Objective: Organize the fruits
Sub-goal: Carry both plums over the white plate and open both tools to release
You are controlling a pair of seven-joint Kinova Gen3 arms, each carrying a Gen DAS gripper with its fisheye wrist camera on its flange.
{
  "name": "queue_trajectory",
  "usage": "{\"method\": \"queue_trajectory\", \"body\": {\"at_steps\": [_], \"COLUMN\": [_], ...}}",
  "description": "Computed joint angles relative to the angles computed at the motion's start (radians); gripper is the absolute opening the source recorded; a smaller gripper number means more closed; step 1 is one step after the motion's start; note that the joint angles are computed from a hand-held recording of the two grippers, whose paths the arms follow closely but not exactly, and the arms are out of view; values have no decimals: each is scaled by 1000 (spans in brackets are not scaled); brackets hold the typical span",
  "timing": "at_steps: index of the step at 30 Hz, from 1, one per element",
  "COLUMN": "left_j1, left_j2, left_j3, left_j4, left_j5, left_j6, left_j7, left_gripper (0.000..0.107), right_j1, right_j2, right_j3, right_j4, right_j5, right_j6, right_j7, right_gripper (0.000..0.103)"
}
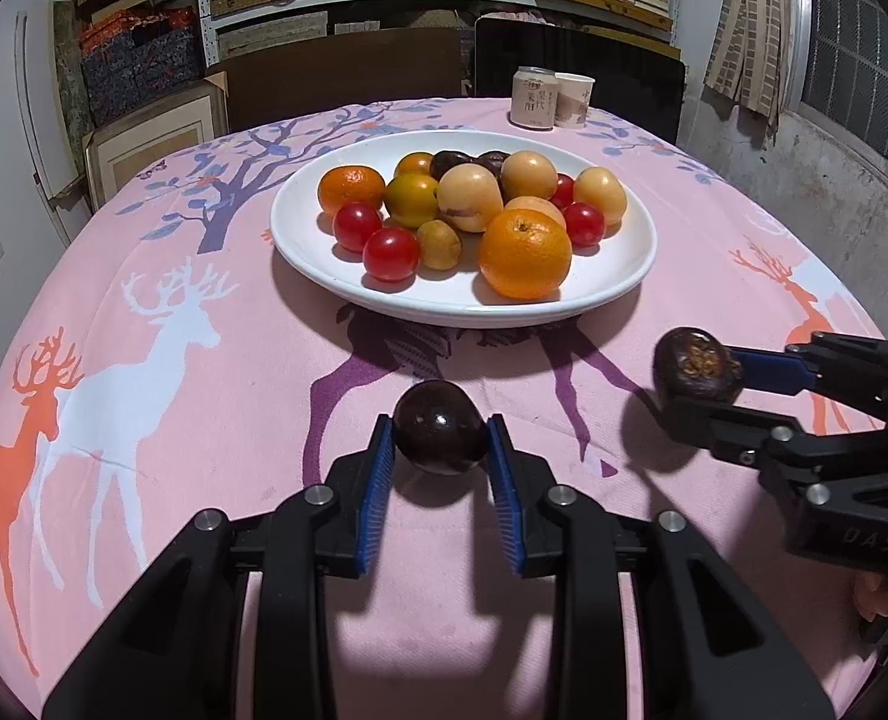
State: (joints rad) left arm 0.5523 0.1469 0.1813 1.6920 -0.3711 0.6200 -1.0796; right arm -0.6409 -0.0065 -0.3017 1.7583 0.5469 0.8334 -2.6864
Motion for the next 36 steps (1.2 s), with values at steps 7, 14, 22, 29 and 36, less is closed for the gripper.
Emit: {"method": "queue_trajectory", "body": {"at_steps": [7,14,22,29,36], "left_j1": [-10,-39,-39,-19,-12], "left_j2": [-10,-29,47,235,335], "left_j3": [5,17,-2,-48,-94], "left_j4": [-2,-29,-256,-499,-576], "left_j5": [24,90,50,84,133], "left_j6": [8,36,110,208,240], "left_j7": [-14,-89,-141,-194,-234], "left_gripper": [30,30,30,30,31], "right_j1": [37,92,155,210,210], "right_j2": [-50,-86,-25,185,374], "right_j3": [-1,2,49,150,209], "right_j4": [43,39,-162,-424,-592], "right_j5": [-44,-98,-135,-339,-429], "right_j6": [-21,-40,-3,26,93], "right_j7": [10,72,248,448,534], "right_gripper": [46,46,46,46,46]}}
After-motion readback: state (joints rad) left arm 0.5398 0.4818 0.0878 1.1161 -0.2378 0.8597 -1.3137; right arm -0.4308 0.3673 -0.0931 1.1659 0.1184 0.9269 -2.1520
